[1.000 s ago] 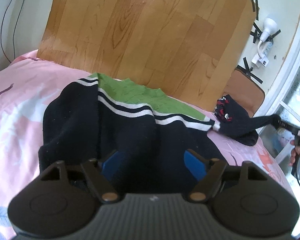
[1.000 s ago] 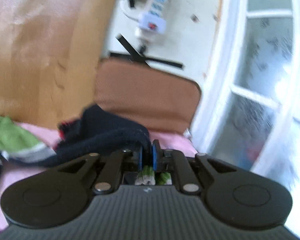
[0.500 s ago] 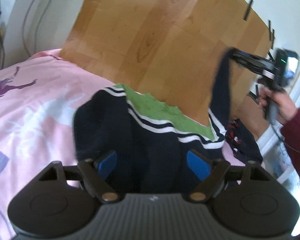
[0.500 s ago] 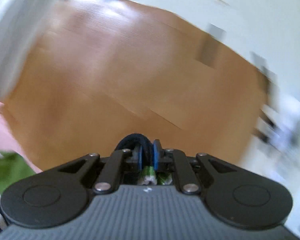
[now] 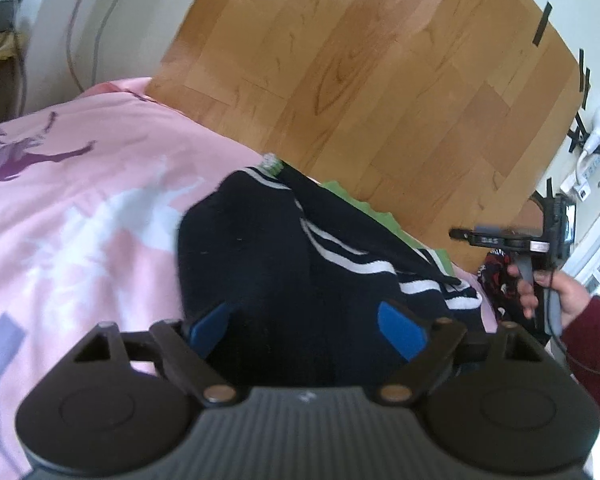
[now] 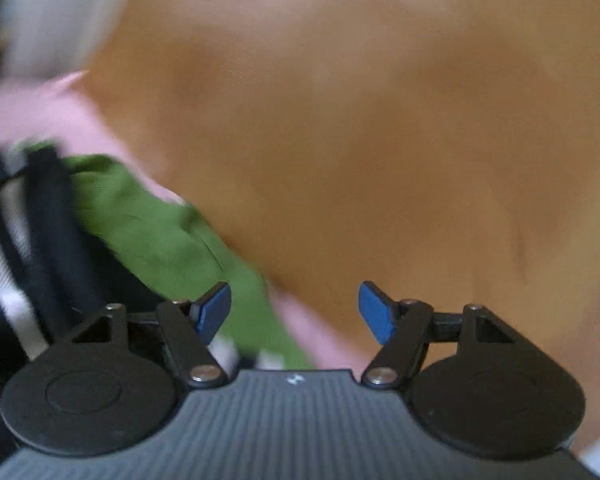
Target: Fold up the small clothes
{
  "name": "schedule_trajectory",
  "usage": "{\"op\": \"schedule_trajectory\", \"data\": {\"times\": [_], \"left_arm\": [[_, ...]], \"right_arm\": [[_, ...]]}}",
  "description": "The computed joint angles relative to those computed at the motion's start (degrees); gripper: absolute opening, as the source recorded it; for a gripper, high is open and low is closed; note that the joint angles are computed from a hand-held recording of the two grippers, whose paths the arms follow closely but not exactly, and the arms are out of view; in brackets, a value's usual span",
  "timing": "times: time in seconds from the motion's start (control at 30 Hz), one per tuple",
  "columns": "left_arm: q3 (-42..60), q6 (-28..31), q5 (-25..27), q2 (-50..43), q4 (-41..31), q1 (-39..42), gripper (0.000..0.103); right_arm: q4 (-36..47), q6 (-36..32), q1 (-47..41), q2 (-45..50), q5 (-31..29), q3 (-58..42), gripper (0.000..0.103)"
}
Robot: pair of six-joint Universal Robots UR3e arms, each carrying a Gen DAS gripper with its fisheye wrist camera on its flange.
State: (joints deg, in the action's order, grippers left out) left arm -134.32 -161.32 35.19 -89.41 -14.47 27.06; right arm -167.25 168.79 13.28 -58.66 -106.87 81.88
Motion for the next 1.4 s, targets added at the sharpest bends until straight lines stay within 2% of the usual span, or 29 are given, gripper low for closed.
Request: {"op": "schedule_trajectory", "data": {"times": [0.07,0.17,0.2,0.27,0.3,0.33,0.37,0.43,0.47,0.53,0.6,0.63,0.73,0.77,0.83,0.93,1.07,1.2,1.27,1.33,1.4], "left_arm": [[1.5,-1.9,1.3,-1.6,1.9,-2.5,0.085],[2.6,-3.6,2.8,-2.4,3.2,-4.9,0.085],[2.9,-3.8,3.2,-2.5,3.3,-5.6,0.085],[3.1,-3.7,3.5,-2.2,3.1,-6.1,0.085],[3.0,-3.5,3.5,-1.8,2.9,-6.1,0.085],[2.8,-3.3,3.5,-1.4,2.8,-6.1,0.085],[2.8,-3.2,3.5,-1.2,2.6,-6.0,0.085],[2.9,-3.4,4.0,-1.3,2.6,-6.0,0.085],[3.3,-3.3,4.0,-1.7,2.4,-6.0,0.085],[3.9,-3.7,4.4,-2.7,2.7,-6.6,0.085],[4.5,-3.8,4.7,-3.4,3.1,-7.3,0.085],[4.6,-4.0,4.8,-3.5,3.3,-7.6,0.085],[4.3,-3.8,5.1,-3.4,3.7,-7.6,0.085],[3.8,-3.3,4.7,-2.9,3.3,-7.0,0.085],[2.6,-2.1,3.7,-1.4,2.3,-5.1,0.085],[-1.2,-2.0,1.4,2.4,2.4,0.3,0.085],[-6.5,-0.5,-2.5,9.6,-1.8,10.2,0.085],[-10.6,6.6,-5.7,19.0,-14.4,20.4,0.085],[-11.2,10.1,-6.6,22.1,-20.6,23.8,0.085],[-11.7,15.1,-7.7,25.4,-28.7,27.1,0.086],[-11.8,18.6,-8.2,26.6,-33.7,29.0,0.086]], "right_arm": [[5.4,12.9,-6.3,-6.6,8.6,6.8,0.073],[5.3,23.9,-12.3,-11.1,20.8,14.5,0.074],[4.2,25.5,-12.9,-11.1,23.1,15.8,0.074],[5.6,26.3,-11.6,-8.7,22.4,13.6,0.073],[7.0,25.6,-10.5,-5.5,20.7,9.5,0.065],[8.1,24.5,-9.8,-3.8,18.4,7.8,0.04],[4.5,24.2,-9.2,-2.6,17.9,8.5,0.014],[-1.6,24.5,-8.6,-3.2,13.8,11.1,0.01],[-6.1,25.4,-8.1,-3.0,10.0,12.6,0.01],[-8.3,26.6,-6.9,-1.7,3.1,12.7,0.011],[-4.0,27.6,-6.9,-1.3,3.2,11.9,0.013],[-2.8,27.1,-6.3,-1.2,2.7,11.7,0.018],[-8.9,26.5,-4.2,-2.9,-1.5,15.4,0.043],[-11.8,27.0,-4.3,-5.0,-0.7,18.3,0.043],[-15.5,27.9,-3.7,-9.9,2.6,23.9,0.043],[-13.8,27.1,-0.8,-13.3,8.4,25.2,0.043],[-5.6,28.8,1.4,-12.9,28.8,18.9,0.043],[2.3,30.6,7.0,-6.0,42.3,8.1,0.041],[5.1,31.7,10.7,-1.6,44.6,2.1,0.041],[7.7,33.4,13.7,2.5,43.6,-3.2,0.042],[8.6,35.9,14.9,6.0,43.0,-6.1,0.042]]}}
